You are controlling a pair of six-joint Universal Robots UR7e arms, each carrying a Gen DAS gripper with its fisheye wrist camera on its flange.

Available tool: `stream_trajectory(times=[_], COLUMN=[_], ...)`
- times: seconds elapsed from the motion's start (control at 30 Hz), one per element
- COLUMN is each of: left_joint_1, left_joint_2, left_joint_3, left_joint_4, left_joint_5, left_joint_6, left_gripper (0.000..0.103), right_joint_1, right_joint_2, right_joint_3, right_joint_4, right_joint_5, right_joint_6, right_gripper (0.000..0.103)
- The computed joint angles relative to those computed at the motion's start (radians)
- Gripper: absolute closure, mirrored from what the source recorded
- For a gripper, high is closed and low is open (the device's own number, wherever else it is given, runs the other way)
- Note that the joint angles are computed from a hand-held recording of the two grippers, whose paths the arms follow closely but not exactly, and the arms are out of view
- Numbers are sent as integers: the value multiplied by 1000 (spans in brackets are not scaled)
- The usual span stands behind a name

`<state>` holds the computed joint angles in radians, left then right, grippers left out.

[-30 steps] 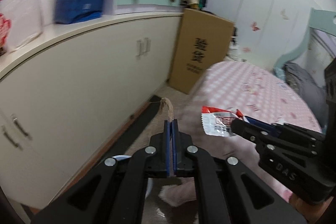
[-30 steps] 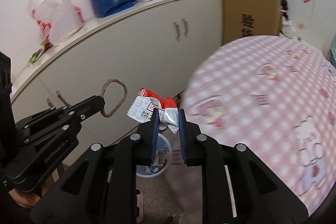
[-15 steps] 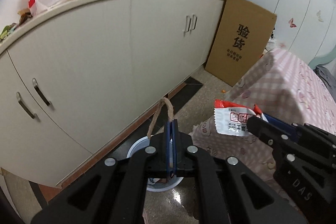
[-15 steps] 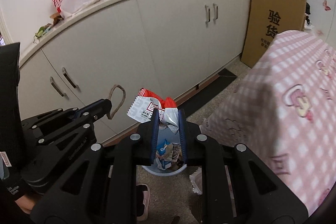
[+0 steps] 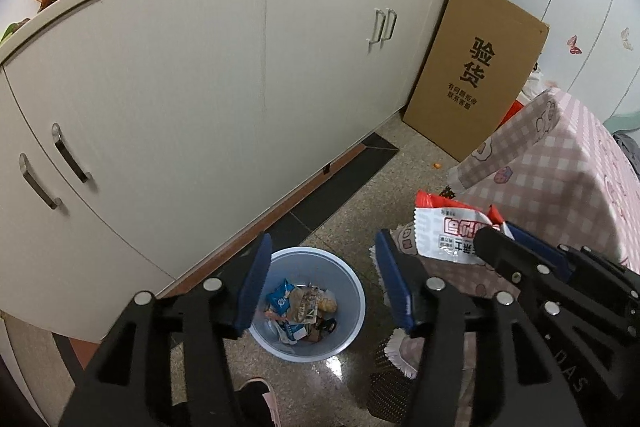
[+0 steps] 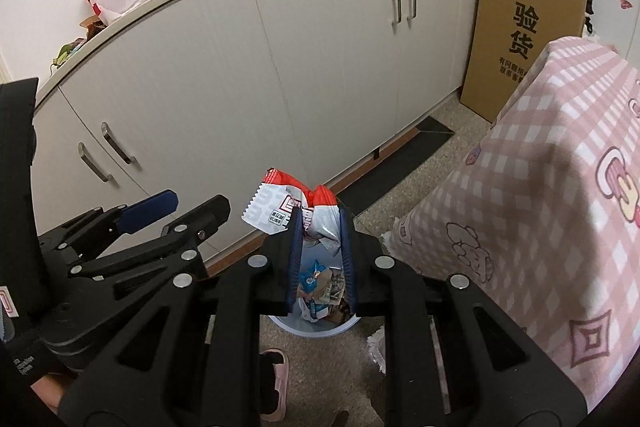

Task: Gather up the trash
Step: 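Carry both items to the wastebasket and open both tools to drop them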

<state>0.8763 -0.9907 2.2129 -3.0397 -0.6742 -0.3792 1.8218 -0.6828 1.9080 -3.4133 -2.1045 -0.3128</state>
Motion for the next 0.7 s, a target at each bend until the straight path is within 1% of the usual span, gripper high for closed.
stream_trajectory(times=[0.13,0.27,0.4,0.5,0.57,0.63,0.67,0.7], left_joint_1=[1,-1,6,10,12,14,13,12], left_joint_2=[-5,-12,-28,-43,-58,-67,-74,-81], left_joint_3=[1,6,15,24,32,33,35,36], left_joint_4=[11,18,43,67,79,86,98,108], left_joint_5=[4,22,45,79,100,114,126,130], left_joint_6=[-11,-18,-53,-94,-122,-141,-157,-165], left_gripper=[45,38,37,36,36,36,36,35], right_joint_1=[-3,-2,0,0,0,-6,-9,-10], right_joint_2=[1,5,13,21,31,36,41,44], right_joint_3=[-5,-5,-15,-24,-34,-39,-48,-53], right_joint_4=[12,10,16,17,5,-6,-3,-4], right_joint_5=[3,7,19,32,41,73,86,83], right_joint_6=[4,5,14,20,22,29,40,48], right_gripper=[84,84,84,84,82,81,71,61])
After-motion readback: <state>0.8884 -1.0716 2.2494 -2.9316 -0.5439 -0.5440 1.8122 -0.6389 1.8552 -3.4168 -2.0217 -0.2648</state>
